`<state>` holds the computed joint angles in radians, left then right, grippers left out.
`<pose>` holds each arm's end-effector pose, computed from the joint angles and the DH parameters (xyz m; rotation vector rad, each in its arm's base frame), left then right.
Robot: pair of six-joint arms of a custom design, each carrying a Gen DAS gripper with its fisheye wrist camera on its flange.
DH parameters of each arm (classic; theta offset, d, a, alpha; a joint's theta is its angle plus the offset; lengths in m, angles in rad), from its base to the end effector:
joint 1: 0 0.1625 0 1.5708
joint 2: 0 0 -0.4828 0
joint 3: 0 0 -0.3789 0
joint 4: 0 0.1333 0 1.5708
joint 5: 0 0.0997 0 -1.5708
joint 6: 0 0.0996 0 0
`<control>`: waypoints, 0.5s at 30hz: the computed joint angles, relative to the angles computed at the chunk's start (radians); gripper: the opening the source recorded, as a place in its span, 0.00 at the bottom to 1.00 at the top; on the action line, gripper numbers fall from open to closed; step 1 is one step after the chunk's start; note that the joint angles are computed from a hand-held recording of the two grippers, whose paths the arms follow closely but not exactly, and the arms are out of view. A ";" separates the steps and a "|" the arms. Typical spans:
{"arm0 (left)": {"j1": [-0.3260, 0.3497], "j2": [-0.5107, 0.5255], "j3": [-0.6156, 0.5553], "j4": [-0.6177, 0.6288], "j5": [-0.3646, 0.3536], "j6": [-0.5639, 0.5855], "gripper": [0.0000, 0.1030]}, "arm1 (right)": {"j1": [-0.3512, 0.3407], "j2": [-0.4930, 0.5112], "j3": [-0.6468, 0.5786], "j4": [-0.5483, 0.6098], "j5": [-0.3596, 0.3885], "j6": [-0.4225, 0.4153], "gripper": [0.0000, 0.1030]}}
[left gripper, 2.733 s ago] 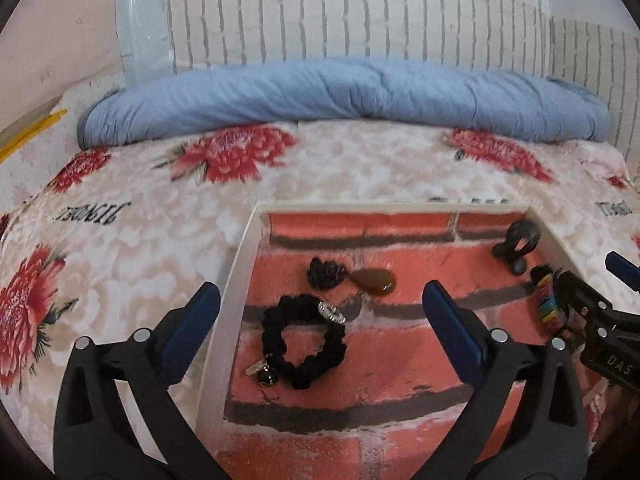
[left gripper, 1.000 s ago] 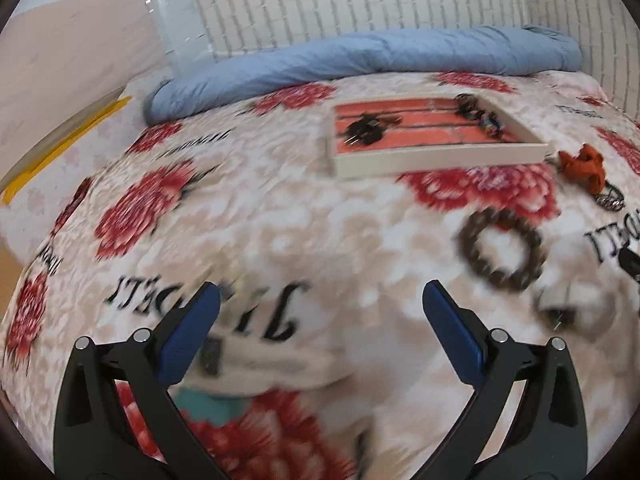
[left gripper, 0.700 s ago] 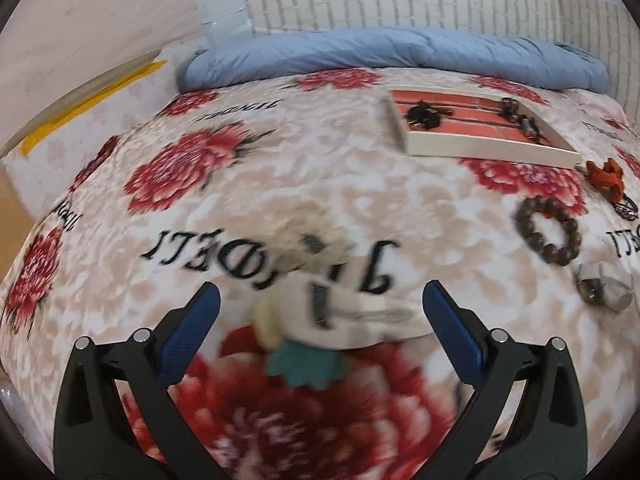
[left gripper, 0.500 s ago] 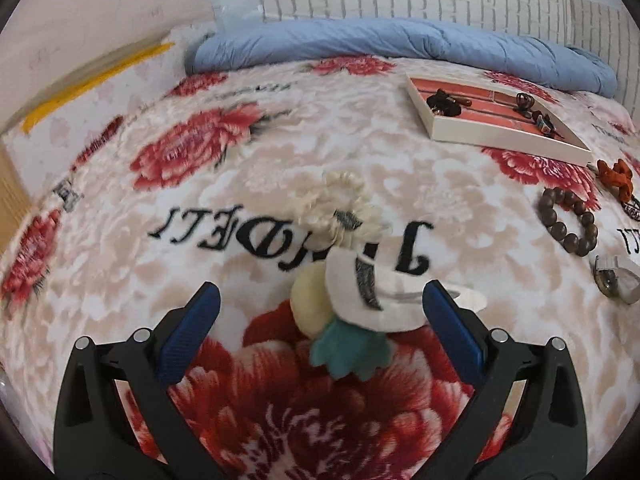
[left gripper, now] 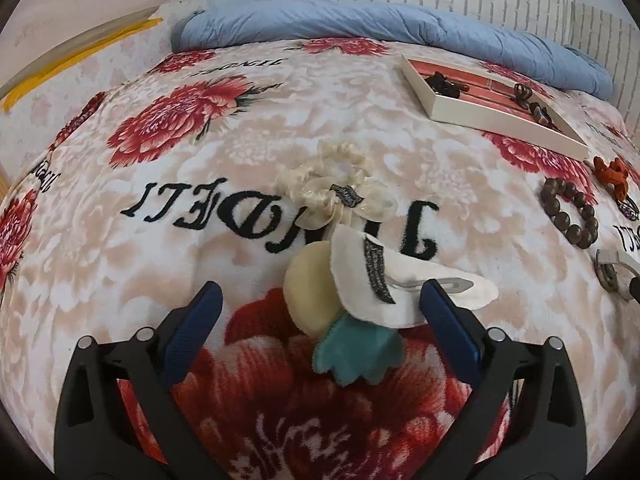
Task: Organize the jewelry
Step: 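Close the left tool on the flower scrunchie while the right tool grips the watch strap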
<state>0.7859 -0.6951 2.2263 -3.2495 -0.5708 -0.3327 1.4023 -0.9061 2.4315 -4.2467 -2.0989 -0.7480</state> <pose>-0.1943 -0.5017 0.0545 0.4148 2.2075 -0.7906 0.0091 -0.4420 0.2199 0.2380 -2.0391 0.9340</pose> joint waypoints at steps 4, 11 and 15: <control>0.004 0.000 -0.004 -0.013 -0.021 0.022 0.85 | 0.001 0.000 -0.006 0.005 -0.007 0.008 0.90; 0.019 -0.002 -0.014 -0.039 -0.084 0.070 0.57 | 0.005 -0.004 -0.030 0.078 -0.032 0.022 0.58; 0.020 -0.002 -0.016 -0.042 -0.092 0.071 0.55 | 0.005 -0.004 -0.035 0.101 -0.034 0.025 0.38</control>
<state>0.8055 -0.6967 2.2107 -3.2919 -0.6627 -0.2621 1.4073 -0.9101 2.3968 -4.1461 -2.1325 -0.7231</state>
